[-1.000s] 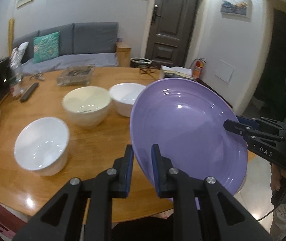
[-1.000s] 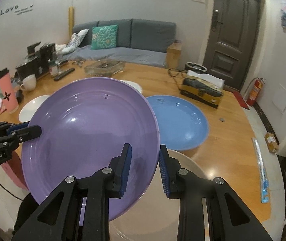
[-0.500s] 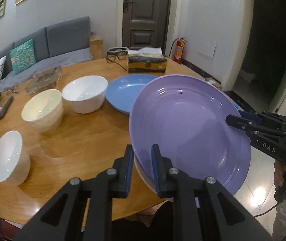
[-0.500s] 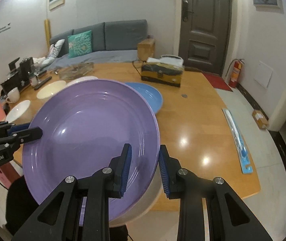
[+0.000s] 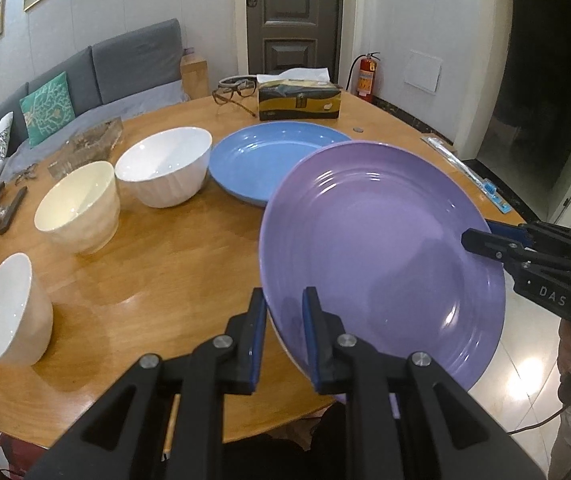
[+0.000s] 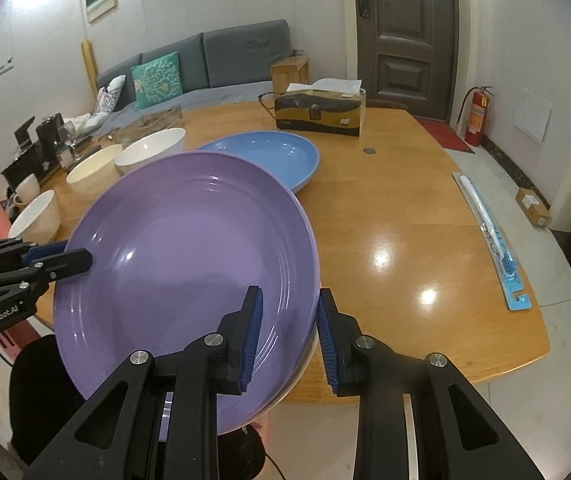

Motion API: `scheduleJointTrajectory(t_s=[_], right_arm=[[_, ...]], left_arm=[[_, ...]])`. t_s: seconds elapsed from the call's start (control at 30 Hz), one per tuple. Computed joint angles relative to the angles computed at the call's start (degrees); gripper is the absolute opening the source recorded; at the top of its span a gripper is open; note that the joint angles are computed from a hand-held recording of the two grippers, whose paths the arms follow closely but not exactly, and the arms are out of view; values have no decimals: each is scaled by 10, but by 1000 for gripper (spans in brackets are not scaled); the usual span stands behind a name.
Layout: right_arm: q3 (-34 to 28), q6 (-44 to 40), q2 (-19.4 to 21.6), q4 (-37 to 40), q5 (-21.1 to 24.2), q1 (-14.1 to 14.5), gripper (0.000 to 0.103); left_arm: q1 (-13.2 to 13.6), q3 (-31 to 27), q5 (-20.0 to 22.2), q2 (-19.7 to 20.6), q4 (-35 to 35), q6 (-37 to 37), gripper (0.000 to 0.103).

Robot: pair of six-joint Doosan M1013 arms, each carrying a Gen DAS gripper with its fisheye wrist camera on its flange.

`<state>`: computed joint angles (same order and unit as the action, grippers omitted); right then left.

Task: Organize plates and bowls
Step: 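Lower the purple plate onto the beige plate and open the left tool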

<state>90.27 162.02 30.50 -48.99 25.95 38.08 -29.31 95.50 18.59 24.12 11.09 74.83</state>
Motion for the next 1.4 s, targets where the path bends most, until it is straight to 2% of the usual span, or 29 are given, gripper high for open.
scheduleJointTrajectory(t_s=[0.3,0.63,1.03,1.17,1.27,1.37,1.4], right_arm=[[-4,-21,7,32,-12,-6,23],[-6,-38,11,45,-10,-7,25],[10,5,0,12,-15,-9,25],[5,-26,6,38,-20,-9,25],[1,-36,8,47,-21,-11,25],[2,-31,6,37,-23,-15,27],[2,-26,4,29,-23,-17,28]], left_arm=[[-5,-7,14,9,42,-31,15],[-5,-10,17,13,29,-19,16],[4,-12,8,10,35,-38,17],[13,-26,7,15,-3,-9,17],[28,-50,16,28,-119,89,18],[35,-83,37,48,-137,90,19],[39,-97,47,56,-154,107,23]])
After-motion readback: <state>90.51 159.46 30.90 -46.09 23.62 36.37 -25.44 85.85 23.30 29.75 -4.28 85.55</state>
